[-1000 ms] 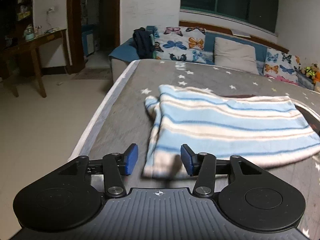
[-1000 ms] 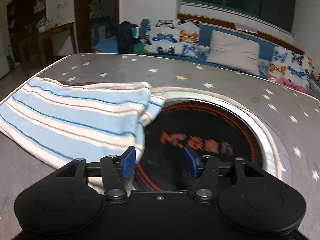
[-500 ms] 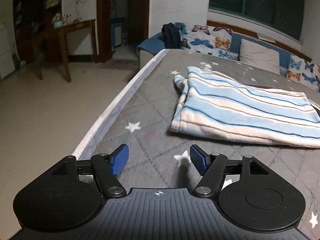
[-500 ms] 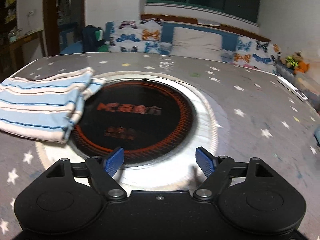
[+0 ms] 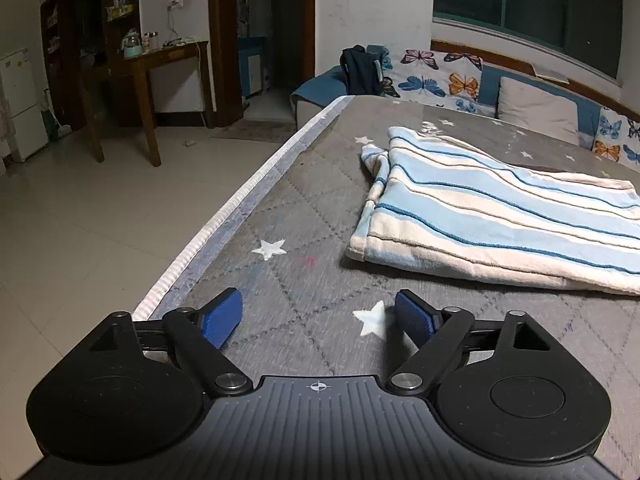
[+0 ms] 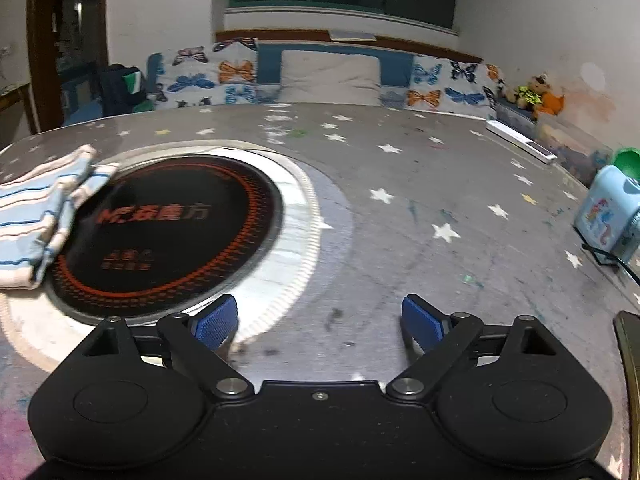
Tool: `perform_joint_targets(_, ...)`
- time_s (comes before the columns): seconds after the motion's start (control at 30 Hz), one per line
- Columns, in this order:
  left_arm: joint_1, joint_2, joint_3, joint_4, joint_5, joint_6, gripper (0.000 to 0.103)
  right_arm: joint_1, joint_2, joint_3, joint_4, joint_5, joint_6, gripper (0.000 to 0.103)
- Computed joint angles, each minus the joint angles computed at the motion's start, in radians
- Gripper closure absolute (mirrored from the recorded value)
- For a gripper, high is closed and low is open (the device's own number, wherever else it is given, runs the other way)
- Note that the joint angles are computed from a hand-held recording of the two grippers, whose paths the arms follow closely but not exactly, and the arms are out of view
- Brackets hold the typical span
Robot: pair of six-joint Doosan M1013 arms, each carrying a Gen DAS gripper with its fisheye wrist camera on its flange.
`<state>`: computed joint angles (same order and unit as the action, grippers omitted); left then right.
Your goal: Fold clothes
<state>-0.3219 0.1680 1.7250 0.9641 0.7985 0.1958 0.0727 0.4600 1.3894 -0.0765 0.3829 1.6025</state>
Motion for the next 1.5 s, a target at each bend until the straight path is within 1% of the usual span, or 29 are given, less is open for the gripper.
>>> perform_joint_targets(0.1,0.000,0.014,-0.012,0.007,0.012,-0.016,0.011,-0.004,0.002,0.002,-0.003,-0.005,0.011,0.004)
perform_joint_targets(0.23,0.003,0.025,-0.026,-0.002,0.016,-0.005,0.009,-0.009,0.005,0.000,0.018,-0.007,0.000,0.000)
perform_joint_targets(0.37,0.009,0.033,-0.039,-0.016,0.013,0.017,0.008,-0.013,0.007,-0.001,0.047,-0.007,-0.034,0.000)
perform_joint_targets(0.5,0.012,0.041,-0.049,-0.024,0.016,0.028,0.004,-0.019,0.008,-0.004,0.082,-0.005,-0.075,0.000)
perform_joint_targets(0.63,0.014,0.046,-0.054,-0.031,0.014,0.034,0.001,-0.020,0.007,-0.001,0.089,-0.008,-0.084,0.000)
perform_joint_targets(0.87,0.016,0.053,-0.067,-0.041,0.012,0.048,0.000,-0.022,0.008,-0.002,0.094,-0.010,-0.091,0.000)
perform_joint_targets(1.5,0.014,0.050,-0.054,-0.029,0.005,0.031,0.000,-0.019,0.010,-0.001,0.093,-0.016,-0.089,0.000)
